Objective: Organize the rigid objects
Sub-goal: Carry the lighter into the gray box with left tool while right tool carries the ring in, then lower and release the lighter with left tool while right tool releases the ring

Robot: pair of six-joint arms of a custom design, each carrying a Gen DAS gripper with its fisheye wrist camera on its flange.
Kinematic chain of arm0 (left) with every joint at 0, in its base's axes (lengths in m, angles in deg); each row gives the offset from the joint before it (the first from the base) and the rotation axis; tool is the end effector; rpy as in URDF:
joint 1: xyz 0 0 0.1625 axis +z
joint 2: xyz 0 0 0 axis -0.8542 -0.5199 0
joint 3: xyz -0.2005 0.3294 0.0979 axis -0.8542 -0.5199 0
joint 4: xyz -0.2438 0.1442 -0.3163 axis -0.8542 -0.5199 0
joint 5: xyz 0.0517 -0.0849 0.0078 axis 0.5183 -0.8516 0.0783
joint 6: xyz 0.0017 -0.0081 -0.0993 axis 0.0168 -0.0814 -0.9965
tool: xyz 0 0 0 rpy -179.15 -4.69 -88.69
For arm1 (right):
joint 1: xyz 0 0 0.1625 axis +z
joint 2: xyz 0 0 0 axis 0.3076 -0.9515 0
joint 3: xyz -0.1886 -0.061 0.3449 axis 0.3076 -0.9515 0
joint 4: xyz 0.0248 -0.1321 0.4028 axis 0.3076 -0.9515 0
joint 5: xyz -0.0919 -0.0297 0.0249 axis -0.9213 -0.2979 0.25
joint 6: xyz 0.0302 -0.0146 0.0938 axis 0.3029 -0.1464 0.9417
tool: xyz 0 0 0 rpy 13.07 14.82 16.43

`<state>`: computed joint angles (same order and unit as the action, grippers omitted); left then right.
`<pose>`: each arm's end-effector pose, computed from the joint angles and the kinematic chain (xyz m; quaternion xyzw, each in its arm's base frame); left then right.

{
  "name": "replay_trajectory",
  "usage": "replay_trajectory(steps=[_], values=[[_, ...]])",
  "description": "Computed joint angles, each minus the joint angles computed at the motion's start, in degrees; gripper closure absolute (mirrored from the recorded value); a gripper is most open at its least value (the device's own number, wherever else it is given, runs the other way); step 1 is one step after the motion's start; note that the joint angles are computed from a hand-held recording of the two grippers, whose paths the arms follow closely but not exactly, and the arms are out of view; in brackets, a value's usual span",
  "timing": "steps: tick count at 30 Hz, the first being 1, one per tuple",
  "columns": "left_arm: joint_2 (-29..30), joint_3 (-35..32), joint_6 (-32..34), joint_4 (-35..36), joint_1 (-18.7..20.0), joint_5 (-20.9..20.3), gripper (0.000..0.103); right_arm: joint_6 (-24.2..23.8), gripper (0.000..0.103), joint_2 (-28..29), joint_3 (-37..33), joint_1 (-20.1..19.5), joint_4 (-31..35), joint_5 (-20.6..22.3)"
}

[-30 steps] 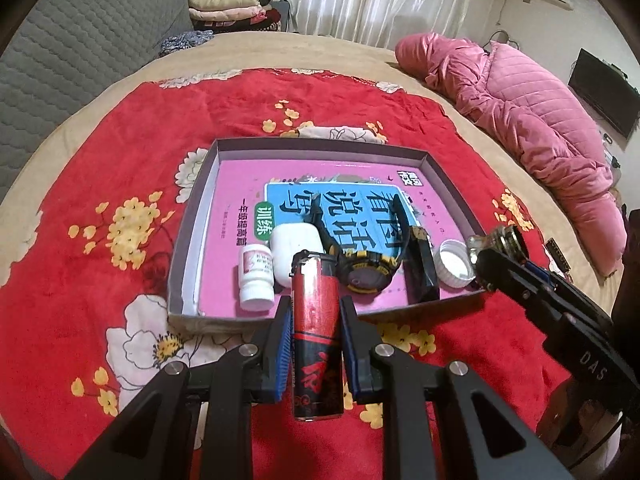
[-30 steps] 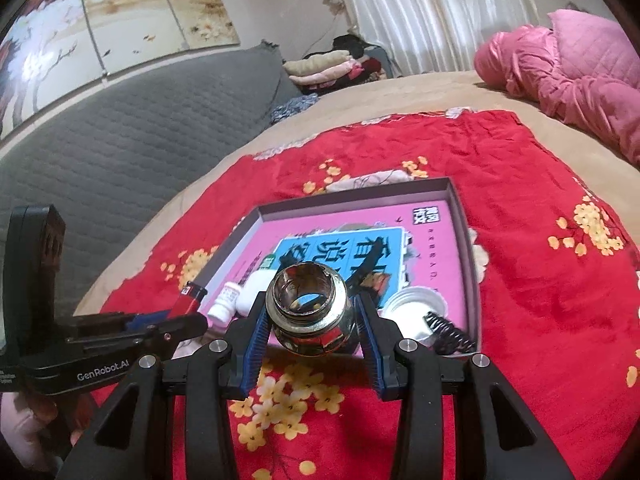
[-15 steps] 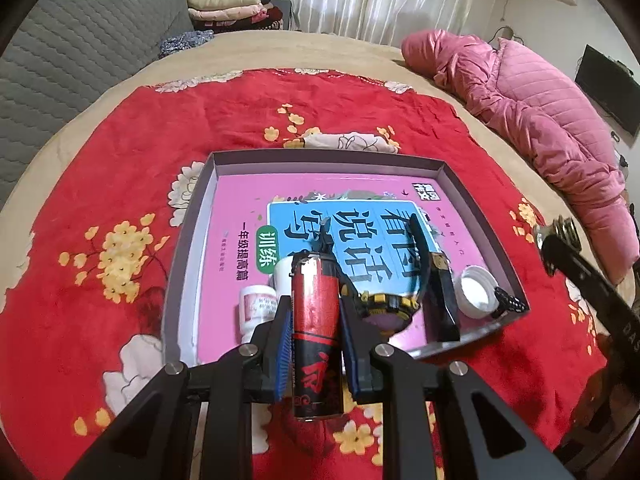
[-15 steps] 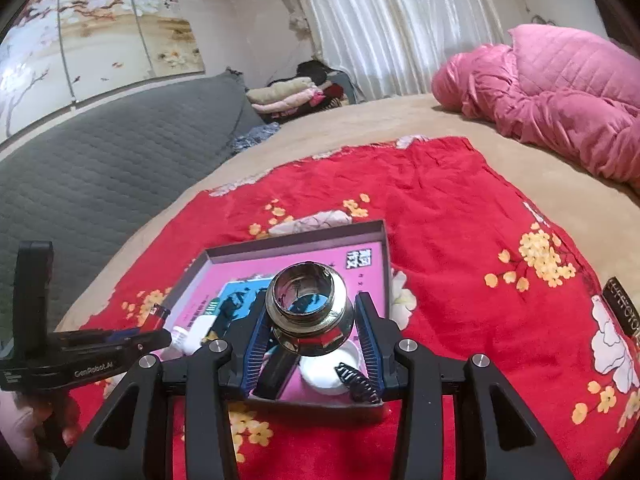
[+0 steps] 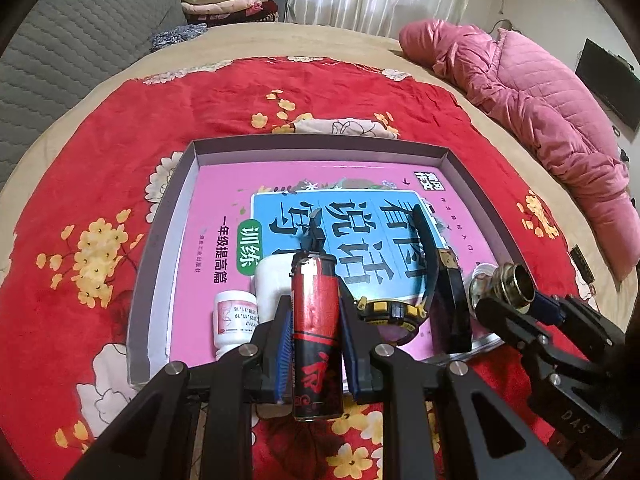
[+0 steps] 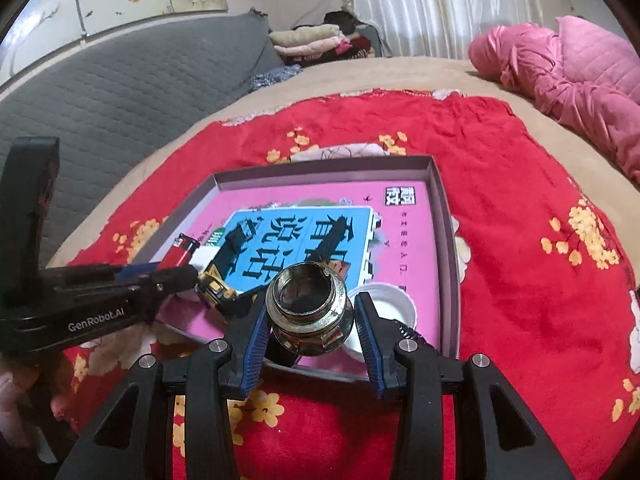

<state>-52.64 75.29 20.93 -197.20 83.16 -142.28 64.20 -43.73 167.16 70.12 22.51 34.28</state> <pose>-0.2383 -0.3196 0.0438 0.2421 0.9161 -0.1941 0.2539 0.0898 -0.2385 0.1763 0.1239 -0.8911 0.3496 0.2616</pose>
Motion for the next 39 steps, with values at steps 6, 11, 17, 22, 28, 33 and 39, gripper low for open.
replay_trajectory(steps=[6,11,17,22,28,33,39], values=[[0.86,0.15,0.81,-1.58,0.20,0.11,0.080,0.38,0.060,1.69,-0.14,-0.78,-1.03,0.94],[0.96,0.11,0.74,-1.71,0.28,0.11,0.080,0.58,0.059,0.98,0.05,-1.82,-0.61,-0.20],[1.54,-0.27,1.33,-2.83,1.02,-0.16,0.080,0.98,0.059,0.83,0.03,-2.06,-0.26,-0.76],[1.87,-0.56,2.02,-3.67,1.68,0.09,0.080,1.00,0.059,0.93,0.03,-1.88,-0.22,-0.71],[1.72,-0.43,2.13,-4.38,1.94,-0.11,0.080,0.99,0.059,0.94,0.03,-1.86,-0.24,-0.74],[0.82,-0.02,1.24,-3.37,1.63,0.27,0.074,0.87,0.059,0.51,0.20,-1.76,-0.33,-1.08],[-1.27,1.27,-0.23,-2.91,0.42,0.81,0.050,0.39,0.052,-1.34,0.78,-0.47,-0.50,-2.17]])
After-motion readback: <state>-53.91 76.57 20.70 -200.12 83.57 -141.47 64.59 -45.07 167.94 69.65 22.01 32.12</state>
